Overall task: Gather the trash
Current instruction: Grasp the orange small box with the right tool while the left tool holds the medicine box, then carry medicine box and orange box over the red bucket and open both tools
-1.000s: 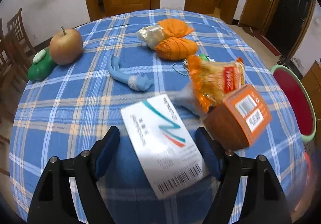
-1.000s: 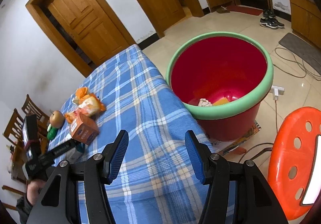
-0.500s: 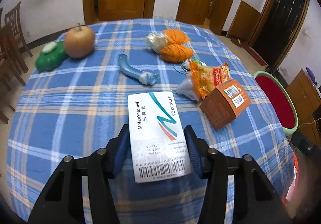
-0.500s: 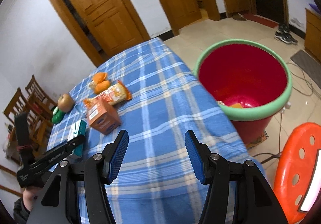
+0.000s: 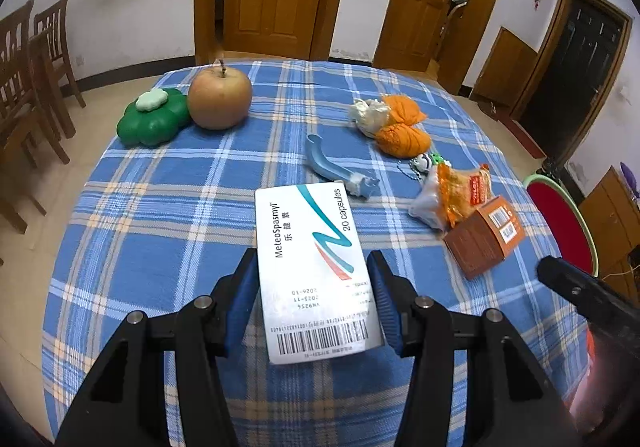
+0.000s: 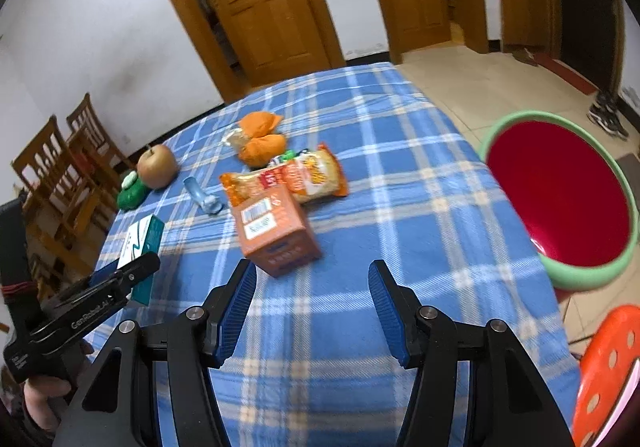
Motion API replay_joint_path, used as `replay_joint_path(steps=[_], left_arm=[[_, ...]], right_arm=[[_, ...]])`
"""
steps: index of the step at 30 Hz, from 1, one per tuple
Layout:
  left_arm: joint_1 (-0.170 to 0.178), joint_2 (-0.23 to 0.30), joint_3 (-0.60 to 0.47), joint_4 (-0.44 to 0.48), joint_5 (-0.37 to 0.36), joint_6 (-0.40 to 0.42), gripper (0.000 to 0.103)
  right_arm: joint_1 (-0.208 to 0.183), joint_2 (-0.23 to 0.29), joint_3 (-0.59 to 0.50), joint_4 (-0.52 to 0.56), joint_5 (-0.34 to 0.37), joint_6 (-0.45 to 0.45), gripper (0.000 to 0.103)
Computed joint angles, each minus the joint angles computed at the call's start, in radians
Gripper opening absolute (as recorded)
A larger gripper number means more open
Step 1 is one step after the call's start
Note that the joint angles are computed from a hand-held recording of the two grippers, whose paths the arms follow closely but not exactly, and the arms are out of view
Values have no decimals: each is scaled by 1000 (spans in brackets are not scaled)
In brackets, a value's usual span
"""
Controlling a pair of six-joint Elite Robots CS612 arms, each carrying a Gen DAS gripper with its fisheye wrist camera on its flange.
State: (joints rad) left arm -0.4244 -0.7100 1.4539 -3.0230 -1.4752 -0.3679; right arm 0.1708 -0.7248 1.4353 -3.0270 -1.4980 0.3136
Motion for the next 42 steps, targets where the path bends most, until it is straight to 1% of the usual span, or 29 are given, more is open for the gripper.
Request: replay_joint_path(steps=[6,9,11,13,15,17,20,26,32,35,42], left_arm=[[5,12,-25,24,-10,-15,55],[7,20,-42,36,-19,-18,55],[8,25,-51,41,-25,-18,55],[9,30,-60,52,-29,-19,55],[8,34,-67,61,-32,-18,55],[6,35,-70,67,-33,-16,55],[2,35,-73,68,-30,-11,55],[-9,25,-65,50,-27,6,55],[-25,8,-52,24,-51,35,55],[-32,3,-54,18,-77,55,55],[-50,11,-97,50,-163,105,55]], right_arm=[[4,39,-78,84,34,-58,60],[5,55,-107,110,39,-72,60],[2,63,-117,116,51,-69,60],[-2,71,-125,120,68,-56,55],[-2,75,-124,98,70,-53,54],[-6,75,-119,83,88,-49,54],[-13,68,-101,56,119,-33,54],[-20,42,-52,-17,120,-9,53],[-33,11,7,-87,115,40,53],[-40,-5,35,-120,103,61,53],[-66,-43,107,-202,58,139,53]])
